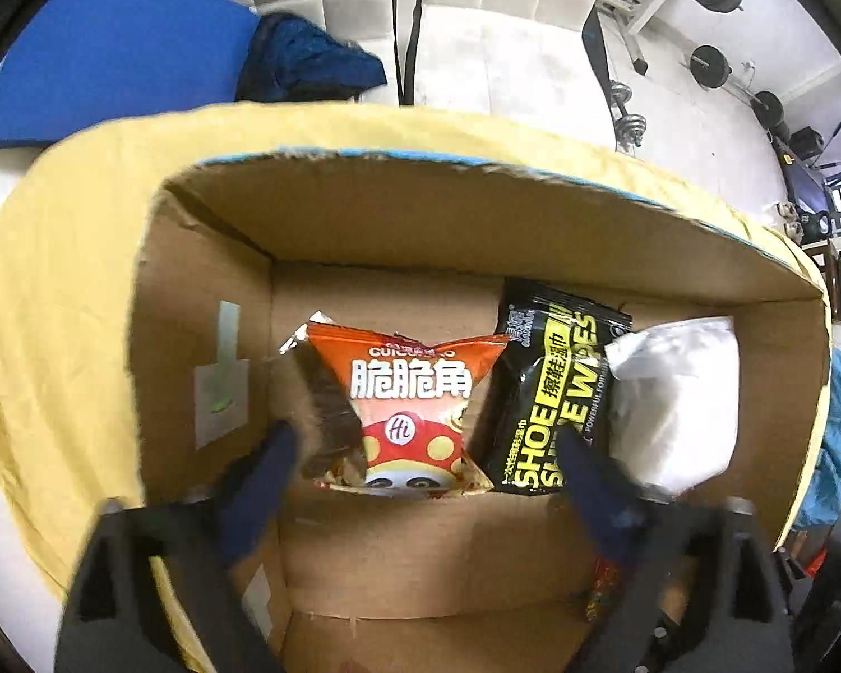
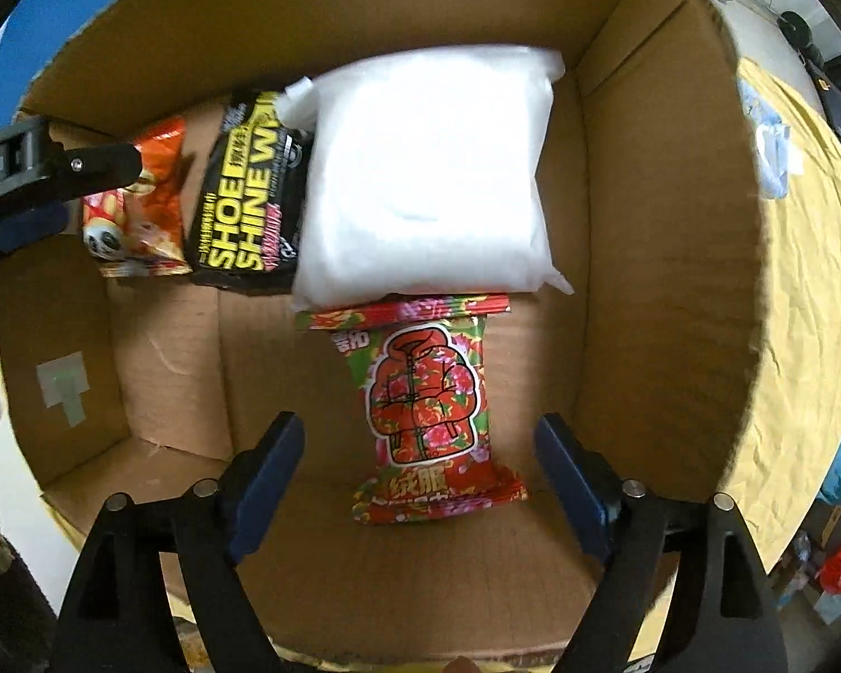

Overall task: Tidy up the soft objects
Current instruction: 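Lower both bags into the box beside the other packs and release, then grasp the small yellow panda snack bag with the right tool while the left tool grasps the blue tissue pack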

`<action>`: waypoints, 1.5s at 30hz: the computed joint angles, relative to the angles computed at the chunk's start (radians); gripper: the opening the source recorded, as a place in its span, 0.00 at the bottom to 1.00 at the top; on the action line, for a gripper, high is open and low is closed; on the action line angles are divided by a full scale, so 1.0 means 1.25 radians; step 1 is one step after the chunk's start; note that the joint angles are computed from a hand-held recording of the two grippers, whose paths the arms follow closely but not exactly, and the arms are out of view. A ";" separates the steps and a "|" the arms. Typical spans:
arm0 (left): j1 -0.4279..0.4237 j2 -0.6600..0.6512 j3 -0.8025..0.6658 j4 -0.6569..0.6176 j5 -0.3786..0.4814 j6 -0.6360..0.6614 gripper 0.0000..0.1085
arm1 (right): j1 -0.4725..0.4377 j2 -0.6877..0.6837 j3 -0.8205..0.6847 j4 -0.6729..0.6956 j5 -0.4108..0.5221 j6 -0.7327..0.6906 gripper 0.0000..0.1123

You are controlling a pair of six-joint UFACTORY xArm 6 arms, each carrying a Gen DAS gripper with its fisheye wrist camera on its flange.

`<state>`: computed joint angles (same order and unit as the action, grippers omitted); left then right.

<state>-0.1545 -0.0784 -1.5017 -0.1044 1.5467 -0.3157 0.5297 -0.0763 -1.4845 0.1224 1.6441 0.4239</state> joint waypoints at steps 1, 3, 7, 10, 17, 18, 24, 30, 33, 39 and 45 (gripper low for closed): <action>-0.006 -0.008 0.001 0.012 -0.002 -0.003 0.94 | 0.004 -0.006 -0.002 -0.001 0.002 0.003 0.82; -0.017 -0.034 0.014 0.042 -0.008 -0.009 0.94 | 0.005 -0.018 -0.003 -0.003 0.001 0.006 0.92; -0.024 -0.071 0.035 0.065 -0.029 -0.006 0.94 | 0.011 -0.026 -0.021 -0.025 0.013 0.013 0.92; -0.035 -0.117 0.067 0.072 -0.034 -0.008 0.94 | 0.019 -0.039 -0.020 -0.035 0.006 0.023 0.92; -0.050 -0.227 0.125 0.075 -0.029 -0.009 0.94 | 0.047 -0.085 -0.021 -0.066 0.003 0.042 0.92; -0.054 -0.237 0.129 0.075 -0.029 -0.014 0.94 | 0.055 -0.087 -0.023 -0.072 -0.001 0.048 0.92; -0.093 -0.319 0.137 0.100 -0.009 -0.056 0.94 | 0.089 -0.155 -0.025 -0.116 0.001 0.067 0.92; -0.145 -0.363 0.129 0.127 0.018 -0.096 0.94 | 0.100 -0.204 -0.033 -0.122 0.011 0.075 0.92; -0.169 -0.368 0.116 0.132 0.028 -0.124 0.94 | 0.090 -0.227 -0.025 -0.115 0.008 0.069 0.92; -0.226 -0.340 0.087 0.159 0.037 -0.197 0.94 | -0.043 -0.289 0.016 -0.047 0.002 0.014 0.92; -0.258 -0.275 0.090 0.195 0.054 -0.275 0.95 | -0.312 -0.273 0.096 0.046 -0.020 -0.089 0.92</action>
